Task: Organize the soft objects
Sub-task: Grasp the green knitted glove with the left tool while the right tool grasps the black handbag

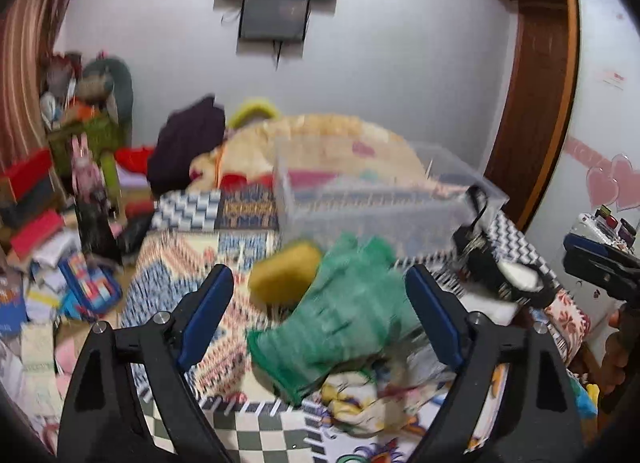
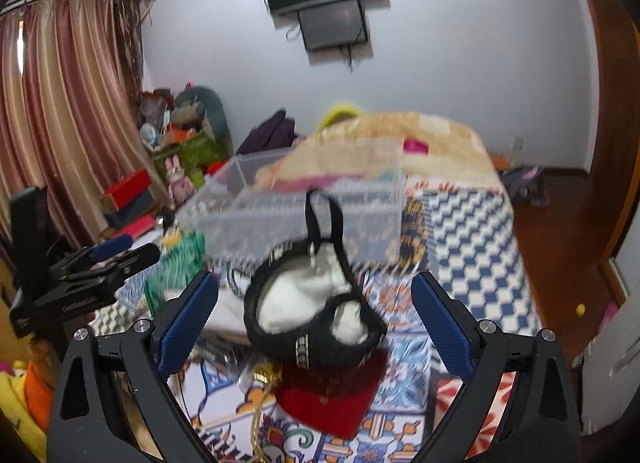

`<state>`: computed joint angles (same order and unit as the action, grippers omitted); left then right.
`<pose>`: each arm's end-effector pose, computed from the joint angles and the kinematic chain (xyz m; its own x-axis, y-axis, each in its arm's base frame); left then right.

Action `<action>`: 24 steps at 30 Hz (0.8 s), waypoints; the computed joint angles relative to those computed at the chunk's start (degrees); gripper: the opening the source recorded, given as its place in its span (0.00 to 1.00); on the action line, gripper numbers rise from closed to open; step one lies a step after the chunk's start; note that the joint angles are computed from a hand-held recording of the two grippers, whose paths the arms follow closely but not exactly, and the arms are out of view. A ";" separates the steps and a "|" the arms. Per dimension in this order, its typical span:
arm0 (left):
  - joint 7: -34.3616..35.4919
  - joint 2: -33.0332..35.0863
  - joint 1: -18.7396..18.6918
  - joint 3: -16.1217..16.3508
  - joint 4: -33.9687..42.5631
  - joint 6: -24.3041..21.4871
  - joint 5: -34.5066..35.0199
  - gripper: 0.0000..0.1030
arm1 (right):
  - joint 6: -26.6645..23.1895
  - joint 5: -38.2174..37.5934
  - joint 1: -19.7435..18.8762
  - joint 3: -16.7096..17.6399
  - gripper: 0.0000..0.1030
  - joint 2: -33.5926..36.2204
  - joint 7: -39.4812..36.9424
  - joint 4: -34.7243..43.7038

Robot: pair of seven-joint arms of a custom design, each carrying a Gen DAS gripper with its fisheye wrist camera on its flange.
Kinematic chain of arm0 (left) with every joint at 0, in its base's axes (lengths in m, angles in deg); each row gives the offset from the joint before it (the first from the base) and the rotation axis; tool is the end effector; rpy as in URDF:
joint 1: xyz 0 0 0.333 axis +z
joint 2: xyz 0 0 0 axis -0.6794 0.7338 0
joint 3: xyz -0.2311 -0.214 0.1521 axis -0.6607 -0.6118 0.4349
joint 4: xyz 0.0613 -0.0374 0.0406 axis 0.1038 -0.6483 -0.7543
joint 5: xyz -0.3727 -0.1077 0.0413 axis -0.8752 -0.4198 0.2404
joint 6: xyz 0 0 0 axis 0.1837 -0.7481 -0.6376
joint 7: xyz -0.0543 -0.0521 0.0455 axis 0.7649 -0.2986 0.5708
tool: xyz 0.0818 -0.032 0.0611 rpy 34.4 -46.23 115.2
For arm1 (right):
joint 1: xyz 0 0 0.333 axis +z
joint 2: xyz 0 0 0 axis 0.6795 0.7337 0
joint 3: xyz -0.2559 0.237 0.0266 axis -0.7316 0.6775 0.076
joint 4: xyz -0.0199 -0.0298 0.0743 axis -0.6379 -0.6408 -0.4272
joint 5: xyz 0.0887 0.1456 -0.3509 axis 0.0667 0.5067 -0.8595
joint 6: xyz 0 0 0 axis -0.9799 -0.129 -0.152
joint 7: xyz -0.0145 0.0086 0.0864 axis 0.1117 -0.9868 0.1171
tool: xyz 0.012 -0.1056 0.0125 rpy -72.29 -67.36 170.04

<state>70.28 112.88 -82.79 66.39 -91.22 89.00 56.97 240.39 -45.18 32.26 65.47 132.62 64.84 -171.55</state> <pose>0.6580 -0.4766 0.3302 0.0710 -0.9889 0.1306 -0.5329 -0.1483 -0.8331 0.7119 0.2509 0.3524 0.5008 -0.8325 -0.2368 -0.5698 -0.1112 -0.8142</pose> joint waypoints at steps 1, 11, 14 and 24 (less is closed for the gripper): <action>-0.04 0.06 0.36 -0.24 -0.45 0.45 -0.33 0.85 | -1.01 -0.22 -0.34 0.34 0.94 0.19 -0.21 -0.20; 7.06 3.78 1.85 -0.67 1.64 3.75 -9.48 0.73 | -6.87 5.08 0.66 -0.15 0.74 1.10 -4.32 1.20; 8.89 4.30 1.71 -0.27 1.79 4.86 -11.35 0.64 | -8.04 7.51 -0.30 1.31 0.66 2.21 -6.30 2.04; 12.66 4.43 -0.47 3.72 0.19 12.32 -17.24 0.23 | -5.08 11.90 -1.18 2.63 0.25 1.03 -11.66 -0.20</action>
<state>82.94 117.30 -83.25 70.11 -91.03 101.32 39.72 235.31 -33.28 31.08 68.10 133.64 53.18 -171.75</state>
